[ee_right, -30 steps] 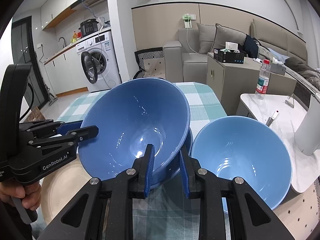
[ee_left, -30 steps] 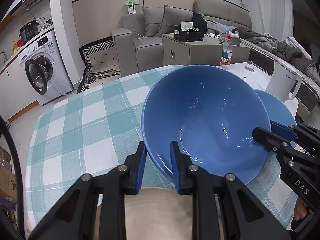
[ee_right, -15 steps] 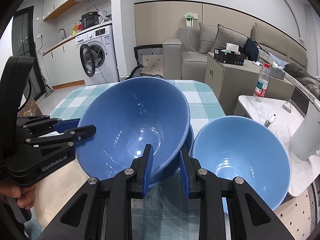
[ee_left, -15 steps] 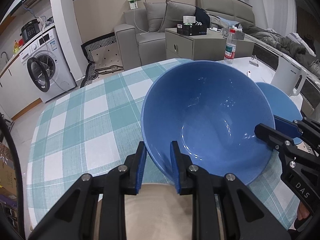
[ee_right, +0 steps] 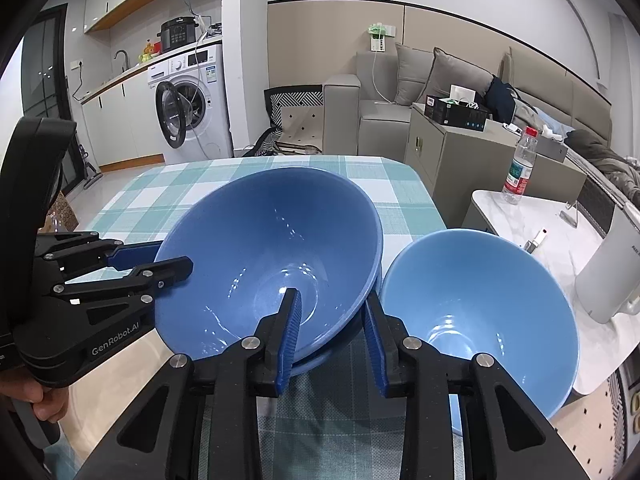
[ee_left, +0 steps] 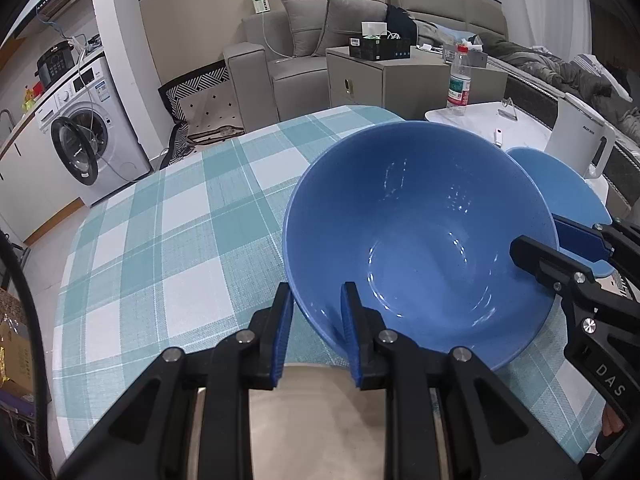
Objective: Organize plates and bowls
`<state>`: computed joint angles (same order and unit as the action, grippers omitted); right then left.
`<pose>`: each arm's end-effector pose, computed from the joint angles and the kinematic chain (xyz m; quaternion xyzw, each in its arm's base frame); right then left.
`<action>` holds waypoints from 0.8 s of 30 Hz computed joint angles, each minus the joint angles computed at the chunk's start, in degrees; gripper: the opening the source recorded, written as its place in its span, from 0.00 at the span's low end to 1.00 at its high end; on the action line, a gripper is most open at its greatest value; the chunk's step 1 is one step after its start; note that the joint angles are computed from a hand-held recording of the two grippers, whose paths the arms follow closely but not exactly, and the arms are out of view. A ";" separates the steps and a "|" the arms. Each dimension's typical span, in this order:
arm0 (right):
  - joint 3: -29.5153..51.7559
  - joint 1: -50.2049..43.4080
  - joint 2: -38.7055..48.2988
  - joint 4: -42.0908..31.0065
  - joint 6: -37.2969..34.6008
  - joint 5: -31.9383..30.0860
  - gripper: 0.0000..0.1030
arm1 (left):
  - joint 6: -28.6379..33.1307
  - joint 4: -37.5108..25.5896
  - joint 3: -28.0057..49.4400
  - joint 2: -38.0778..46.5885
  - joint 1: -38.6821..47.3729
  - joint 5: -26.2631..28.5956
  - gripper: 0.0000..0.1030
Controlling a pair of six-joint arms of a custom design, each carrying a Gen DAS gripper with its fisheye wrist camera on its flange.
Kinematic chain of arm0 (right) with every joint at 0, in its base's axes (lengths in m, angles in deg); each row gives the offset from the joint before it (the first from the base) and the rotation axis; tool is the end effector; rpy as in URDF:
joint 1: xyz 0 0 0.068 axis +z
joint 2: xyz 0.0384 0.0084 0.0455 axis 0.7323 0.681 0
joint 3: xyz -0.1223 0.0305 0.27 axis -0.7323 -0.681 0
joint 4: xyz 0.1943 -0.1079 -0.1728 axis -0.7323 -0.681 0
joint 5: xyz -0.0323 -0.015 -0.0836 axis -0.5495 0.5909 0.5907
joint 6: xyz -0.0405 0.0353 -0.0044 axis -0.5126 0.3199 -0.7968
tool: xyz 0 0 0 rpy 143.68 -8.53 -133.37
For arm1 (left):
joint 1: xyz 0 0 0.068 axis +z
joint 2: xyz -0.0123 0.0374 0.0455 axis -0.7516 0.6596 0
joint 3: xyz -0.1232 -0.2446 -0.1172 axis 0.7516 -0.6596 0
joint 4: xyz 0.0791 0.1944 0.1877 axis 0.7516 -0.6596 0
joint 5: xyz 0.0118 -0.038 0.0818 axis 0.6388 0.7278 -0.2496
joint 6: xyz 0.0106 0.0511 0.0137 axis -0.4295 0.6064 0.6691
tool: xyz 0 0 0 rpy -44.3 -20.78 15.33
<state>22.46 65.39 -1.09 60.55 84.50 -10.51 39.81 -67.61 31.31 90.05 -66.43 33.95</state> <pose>0.2402 0.0804 0.2340 -0.1774 0.8965 0.0640 0.4009 0.2263 -0.0642 0.2223 0.0405 0.9364 0.0235 0.3477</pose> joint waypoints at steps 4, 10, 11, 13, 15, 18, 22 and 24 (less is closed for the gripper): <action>-0.11 0.00 0.37 0.10 -0.11 -0.08 0.31 | 0.16 -0.02 -0.04 -0.03 0.07 -0.01 0.22; -0.06 0.04 0.43 0.09 -0.36 -0.18 0.35 | 0.22 -0.07 -0.10 0.01 -0.05 -0.34 0.23; -0.09 0.02 0.43 0.11 -0.43 -0.21 0.35 | 0.29 -0.11 -0.12 -0.06 0.05 -0.30 0.23; 0.00 -0.02 0.46 -0.06 -0.61 -0.48 0.36 | 0.41 -0.09 -0.08 0.07 -0.04 -0.55 0.23; -0.13 0.06 0.29 -0.02 -0.88 -0.55 0.37 | 0.47 -0.14 0.01 0.31 -0.14 -0.96 0.23; -0.18 -0.20 0.11 0.13 -1.08 -0.95 0.40 | 0.38 -0.23 0.18 0.57 -0.04 -1.01 0.24; -0.42 -0.34 -0.50 -0.03 -1.60 -0.96 0.46 | 0.77 -0.12 0.12 0.39 0.24 -0.20 0.27; -0.58 -0.90 -1.13 -0.15 -2.32 -2.23 0.47 | 1.08 -0.07 0.01 0.17 0.01 0.13 0.32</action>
<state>21.88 64.49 -2.22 60.40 82.17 -12.74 40.89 -67.69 31.32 90.22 -66.42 34.08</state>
